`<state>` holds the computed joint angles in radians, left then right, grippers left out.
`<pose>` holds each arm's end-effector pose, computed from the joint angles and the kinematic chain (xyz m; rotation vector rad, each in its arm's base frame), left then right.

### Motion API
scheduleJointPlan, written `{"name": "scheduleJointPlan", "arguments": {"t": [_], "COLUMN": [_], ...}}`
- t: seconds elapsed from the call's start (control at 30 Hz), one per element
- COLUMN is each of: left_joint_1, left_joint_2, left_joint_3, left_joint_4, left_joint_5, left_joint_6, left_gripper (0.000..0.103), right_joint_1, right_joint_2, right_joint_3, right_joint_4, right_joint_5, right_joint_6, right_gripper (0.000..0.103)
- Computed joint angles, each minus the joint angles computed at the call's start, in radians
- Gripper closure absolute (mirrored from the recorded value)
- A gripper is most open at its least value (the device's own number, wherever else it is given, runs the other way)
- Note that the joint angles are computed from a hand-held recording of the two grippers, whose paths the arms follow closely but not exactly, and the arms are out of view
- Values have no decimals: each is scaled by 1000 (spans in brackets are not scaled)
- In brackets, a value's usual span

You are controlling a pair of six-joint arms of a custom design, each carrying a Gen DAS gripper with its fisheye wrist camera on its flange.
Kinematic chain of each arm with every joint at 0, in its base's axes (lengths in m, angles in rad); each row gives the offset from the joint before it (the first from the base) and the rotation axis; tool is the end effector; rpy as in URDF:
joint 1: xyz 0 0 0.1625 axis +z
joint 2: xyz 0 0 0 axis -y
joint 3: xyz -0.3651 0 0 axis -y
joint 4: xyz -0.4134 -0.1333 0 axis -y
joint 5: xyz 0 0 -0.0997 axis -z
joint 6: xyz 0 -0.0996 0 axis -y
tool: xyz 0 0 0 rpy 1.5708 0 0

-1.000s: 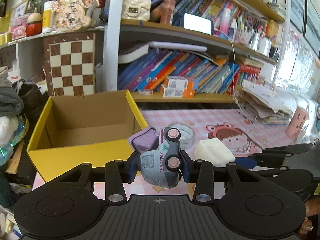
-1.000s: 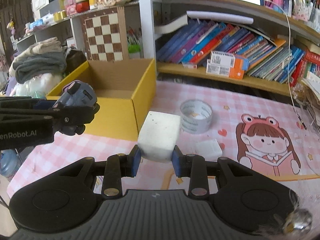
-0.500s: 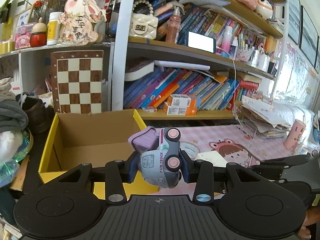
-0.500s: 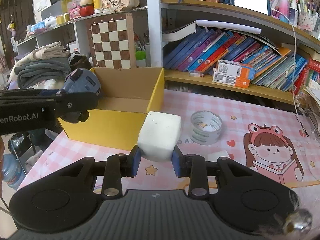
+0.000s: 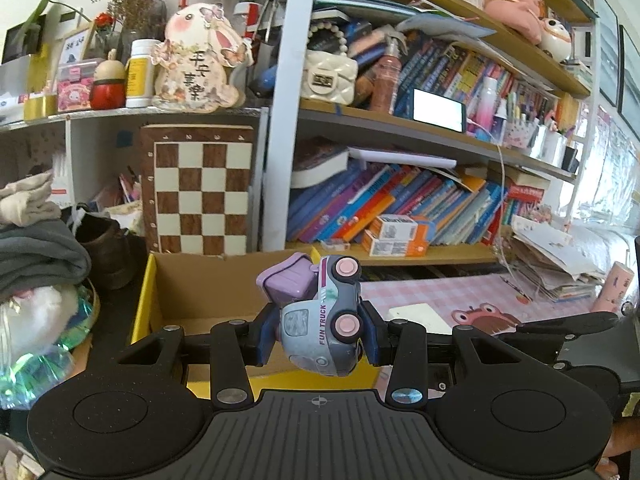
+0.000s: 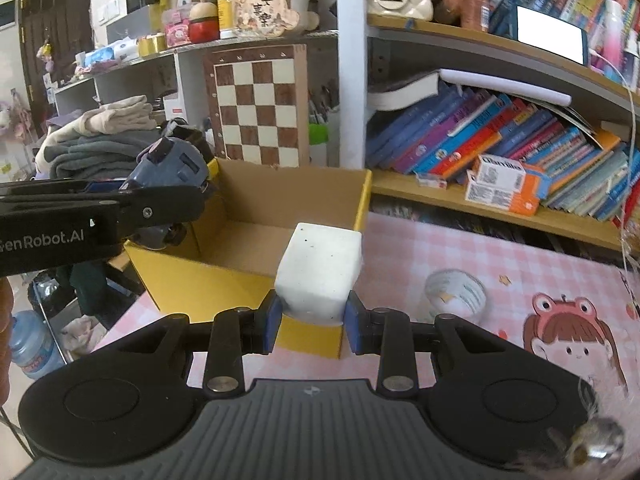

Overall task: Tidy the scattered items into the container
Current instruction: 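Carry the toy truck with the left tool and the foam cube with the right tool over the yellow box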

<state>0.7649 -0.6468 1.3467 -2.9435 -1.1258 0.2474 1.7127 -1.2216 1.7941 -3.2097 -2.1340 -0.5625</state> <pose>-0.4130 -0.6406 0.1081 1.1740 2.4447 -1.0774 0.1634 -0.5770 0.3282 0.3985 -2.1521 1.1150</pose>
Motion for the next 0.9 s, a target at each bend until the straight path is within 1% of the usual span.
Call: {"name": "scheduleJointPlan", "arguments": {"t": [0.23, 0.4, 0.67, 0.9], "left_joint_1": [18, 27, 39, 52], "left_joint_2": [34, 59, 97, 156], "left_joint_3": [-66, -108, -172, -262], "left_joint_4": [17, 33, 63, 90], "left_joint_5": [9, 14, 43, 73], "left_joint_6": [5, 9, 36, 57], "left_gripper": [62, 62, 62, 62], "right_joint_1": [2, 1, -9, -11], "right_joint_2": [52, 82, 104, 162], "right_joint_3": [-72, -117, -215, -315], "right_joint_4": [17, 43, 192, 224], "right_joint_5": [18, 14, 19, 19], "right_joint_6": [-10, -13, 29, 1], "right_gripper": [72, 72, 72, 72]}}
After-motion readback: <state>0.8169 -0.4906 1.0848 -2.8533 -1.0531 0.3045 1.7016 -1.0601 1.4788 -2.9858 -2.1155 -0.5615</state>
